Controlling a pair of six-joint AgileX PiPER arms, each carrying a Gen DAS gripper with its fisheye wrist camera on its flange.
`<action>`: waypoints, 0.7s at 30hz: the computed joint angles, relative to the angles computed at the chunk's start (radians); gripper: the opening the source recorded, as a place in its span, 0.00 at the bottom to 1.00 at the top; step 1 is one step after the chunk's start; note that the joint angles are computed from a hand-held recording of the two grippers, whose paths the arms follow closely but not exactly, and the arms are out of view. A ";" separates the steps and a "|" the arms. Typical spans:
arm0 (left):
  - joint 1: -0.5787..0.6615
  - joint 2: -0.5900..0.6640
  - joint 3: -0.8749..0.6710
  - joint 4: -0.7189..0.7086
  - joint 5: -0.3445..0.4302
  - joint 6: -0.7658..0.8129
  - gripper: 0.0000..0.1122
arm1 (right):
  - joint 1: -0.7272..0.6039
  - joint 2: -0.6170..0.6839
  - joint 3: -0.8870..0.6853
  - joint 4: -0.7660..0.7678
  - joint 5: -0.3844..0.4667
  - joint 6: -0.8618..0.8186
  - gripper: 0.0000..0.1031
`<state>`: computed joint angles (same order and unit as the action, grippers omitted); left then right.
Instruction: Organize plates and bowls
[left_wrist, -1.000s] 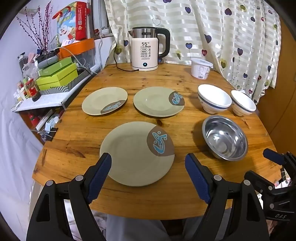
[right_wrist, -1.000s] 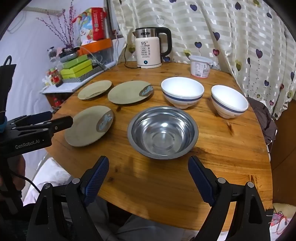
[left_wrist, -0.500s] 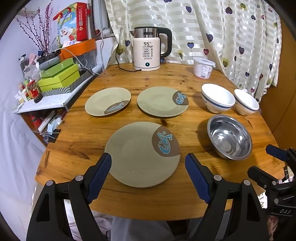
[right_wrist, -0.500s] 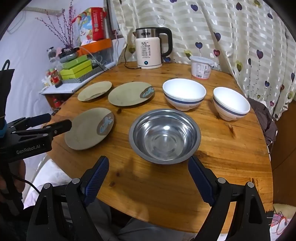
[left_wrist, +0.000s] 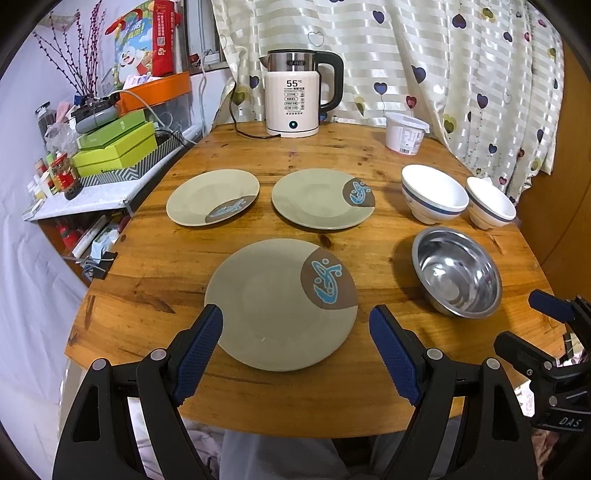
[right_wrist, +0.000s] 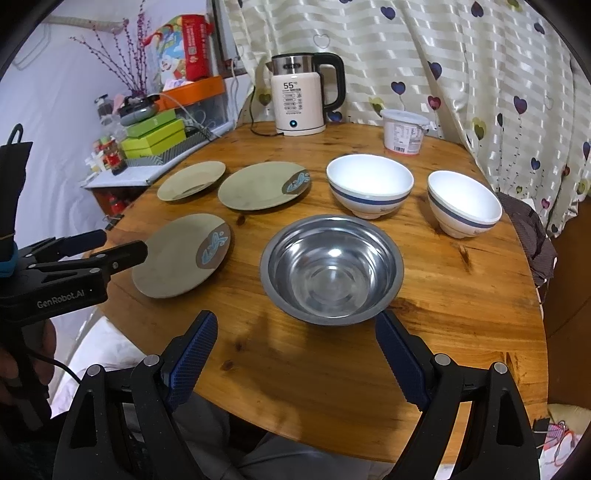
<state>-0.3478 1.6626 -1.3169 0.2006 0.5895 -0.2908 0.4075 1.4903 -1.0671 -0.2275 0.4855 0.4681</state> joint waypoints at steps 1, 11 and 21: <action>-0.001 0.001 0.000 0.001 -0.001 -0.001 0.73 | 0.000 -0.001 0.000 -0.001 0.002 0.002 0.85; 0.004 0.012 -0.002 -0.020 -0.003 0.014 0.73 | -0.009 0.013 -0.021 0.029 0.021 -0.033 0.85; 0.004 0.019 -0.004 -0.021 -0.007 0.012 0.73 | -0.012 0.025 -0.031 0.035 0.024 -0.041 0.85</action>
